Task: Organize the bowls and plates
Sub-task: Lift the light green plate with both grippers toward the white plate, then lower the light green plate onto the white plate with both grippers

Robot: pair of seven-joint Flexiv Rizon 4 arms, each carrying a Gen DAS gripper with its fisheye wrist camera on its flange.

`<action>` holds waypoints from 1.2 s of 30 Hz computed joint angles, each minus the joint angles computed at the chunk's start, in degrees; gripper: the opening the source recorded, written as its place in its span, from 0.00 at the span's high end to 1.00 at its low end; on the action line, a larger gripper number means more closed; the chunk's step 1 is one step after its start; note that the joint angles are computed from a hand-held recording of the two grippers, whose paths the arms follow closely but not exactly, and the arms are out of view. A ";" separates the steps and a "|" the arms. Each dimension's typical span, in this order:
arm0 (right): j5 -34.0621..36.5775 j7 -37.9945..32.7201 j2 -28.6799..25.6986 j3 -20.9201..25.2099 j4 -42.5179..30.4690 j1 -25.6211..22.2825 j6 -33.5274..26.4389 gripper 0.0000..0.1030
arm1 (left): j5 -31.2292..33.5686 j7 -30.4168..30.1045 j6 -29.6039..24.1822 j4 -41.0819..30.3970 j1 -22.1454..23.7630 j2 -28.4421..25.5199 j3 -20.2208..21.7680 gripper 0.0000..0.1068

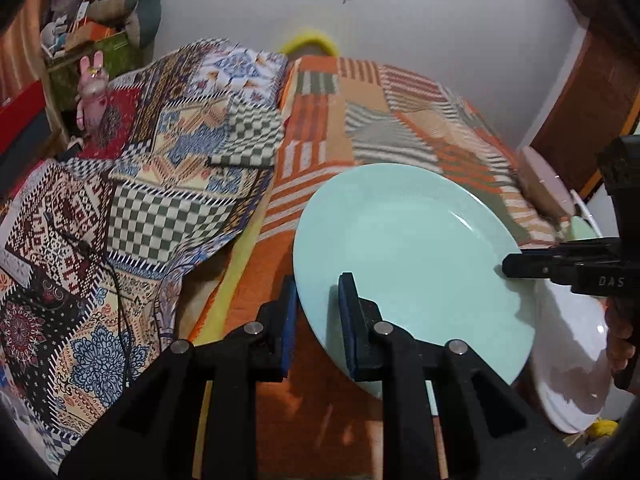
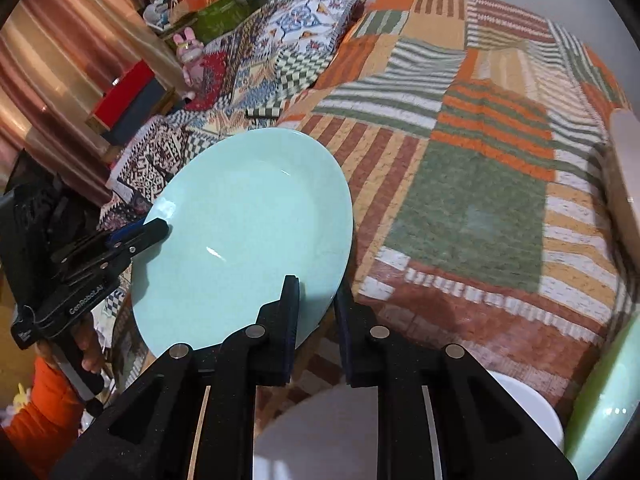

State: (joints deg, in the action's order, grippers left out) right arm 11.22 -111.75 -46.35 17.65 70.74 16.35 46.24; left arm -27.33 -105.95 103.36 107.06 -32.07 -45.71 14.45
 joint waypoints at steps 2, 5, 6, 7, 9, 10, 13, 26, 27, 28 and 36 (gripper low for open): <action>0.37 -1.12 1.41 0.19 1.78 -0.65 1.76 0.85 | 0.03 -0.23 0.48 -0.02 -0.15 0.59 -0.35 0.82; 1.15 -2.96 3.76 0.69 4.80 -1.80 4.88 0.84 | -0.95 -0.47 0.25 -0.78 -2.48 0.95 1.23 0.82; 1.40 -3.57 4.48 0.85 5.77 -2.16 5.97 0.84 | -1.26 -0.48 0.03 -1.08 -3.42 1.01 1.97 0.82; 1.64 -4.19 5.31 1.01 6.92 -2.50 7.25 0.84 | -1.49 -0.52 -0.20 -1.39 -4.30 1.11 2.59 0.82; 2.07 -5.72 7.08 1.39 9.25 -3.42 9.68 0.84 | -1.78 -0.64 -0.76 -1.84 -5.92 1.38 3.69 0.82; 2.41 -6.50 7.89 1.68 10.30 -3.99 10.70 0.84 | -1.86 -0.76 -1.14 -2.11 -6.75 1.52 4.25 0.82; 3.36 -8.39 9.34 2.41 11.95 -5.65 11.75 0.84 | -1.63 -1.37 -3.08 -2.96 -9.61 1.86 6.51 0.82; 10.51 -14.51 14.81 2.43 18.25 -11.59 10.48 0.84 | 5.67 -10.11 -13.03 -8.85 -20.47 0.36 15.91 0.82; 10.62 -14.59 15.00 2.08 18.72 -11.71 10.45 0.84 | 6.33 -10.59 -13.44 -9.19 -20.34 0.34 15.61 0.82; 10.78 -14.61 15.28 1.87 19.14 -11.82 10.35 0.84 | 7.00 -11.08 -14.11 -9.73 -20.38 0.17 15.39 0.82; 11.01 -13.93 16.07 0.14 21.34 -12.69 8.74 0.84 | 12.13 -14.19 -18.42 -12.92 -18.56 -0.49 11.88 0.82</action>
State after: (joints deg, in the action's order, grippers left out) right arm 22.23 -125.68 -30.27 17.79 92.08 3.66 54.98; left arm -15.20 -120.14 84.94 94.14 -50.62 -46.19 26.33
